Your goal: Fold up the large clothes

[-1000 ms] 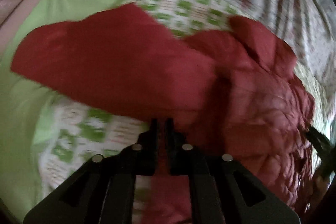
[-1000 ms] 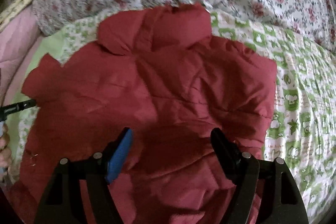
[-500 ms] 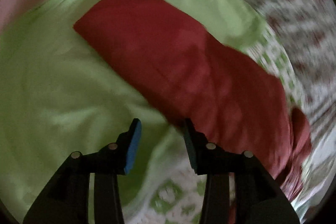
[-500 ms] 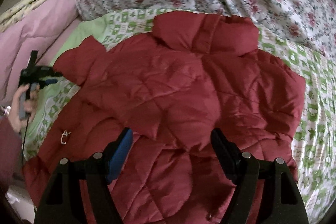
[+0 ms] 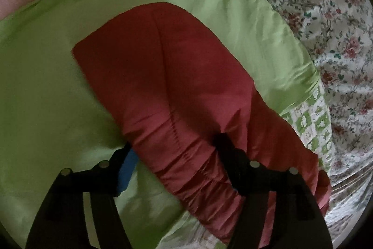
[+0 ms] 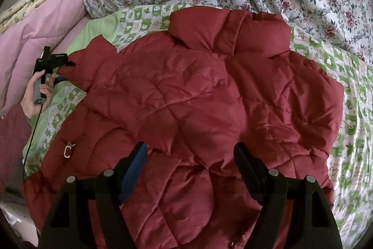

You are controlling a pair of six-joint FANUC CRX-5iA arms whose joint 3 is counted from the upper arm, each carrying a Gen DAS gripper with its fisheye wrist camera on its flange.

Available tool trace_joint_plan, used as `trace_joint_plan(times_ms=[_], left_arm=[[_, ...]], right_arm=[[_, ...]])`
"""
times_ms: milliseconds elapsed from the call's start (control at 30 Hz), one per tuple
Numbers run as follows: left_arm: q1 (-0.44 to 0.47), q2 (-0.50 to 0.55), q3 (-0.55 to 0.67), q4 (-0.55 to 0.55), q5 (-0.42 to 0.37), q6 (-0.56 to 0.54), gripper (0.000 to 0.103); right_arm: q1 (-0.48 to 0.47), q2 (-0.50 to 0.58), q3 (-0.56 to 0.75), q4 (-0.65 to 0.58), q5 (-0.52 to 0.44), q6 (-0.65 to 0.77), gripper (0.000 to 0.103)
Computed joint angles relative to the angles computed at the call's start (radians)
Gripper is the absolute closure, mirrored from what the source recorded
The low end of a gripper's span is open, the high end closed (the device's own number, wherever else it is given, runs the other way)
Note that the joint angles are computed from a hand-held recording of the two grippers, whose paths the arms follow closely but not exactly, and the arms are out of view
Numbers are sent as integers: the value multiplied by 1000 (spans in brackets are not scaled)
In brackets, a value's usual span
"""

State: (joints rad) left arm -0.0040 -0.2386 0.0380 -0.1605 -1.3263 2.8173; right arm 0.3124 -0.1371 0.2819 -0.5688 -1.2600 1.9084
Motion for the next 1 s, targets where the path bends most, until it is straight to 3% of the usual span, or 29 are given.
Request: trace_joint_plan(times_ms=[100,200,367,500,567,633,667,700,1000], left_arm=[[-39,-64,-41,-15,11,46,36],[-134,-56,-2,-124,-85,130,36],[-100,-34,-7,-122,-48,109,34],[-47,-28,-24,-79,39,69,34],[-45,2,1,-91,36,60,34],[-73,22,35,-131,11,47,58],[-75,22,33,-124,31,24,83],[-80,20,30,-117,55,9,88],[-322,111,240,-337,-142,6,93]], right_arm=[[-18,-1,4,-28,-2,2,25],[-10,3,8,-23,-1,0,25],[9,5,7,-13,-4,0,25],[9,4,3,-12,-8,6,25],[8,9,6,-10,-11,4,25],[5,15,11,-9,-12,2,25],[2,15,10,-11,-10,2,25],[-2,17,11,-13,-8,2,25],[-28,39,27,-27,3,-34,25]])
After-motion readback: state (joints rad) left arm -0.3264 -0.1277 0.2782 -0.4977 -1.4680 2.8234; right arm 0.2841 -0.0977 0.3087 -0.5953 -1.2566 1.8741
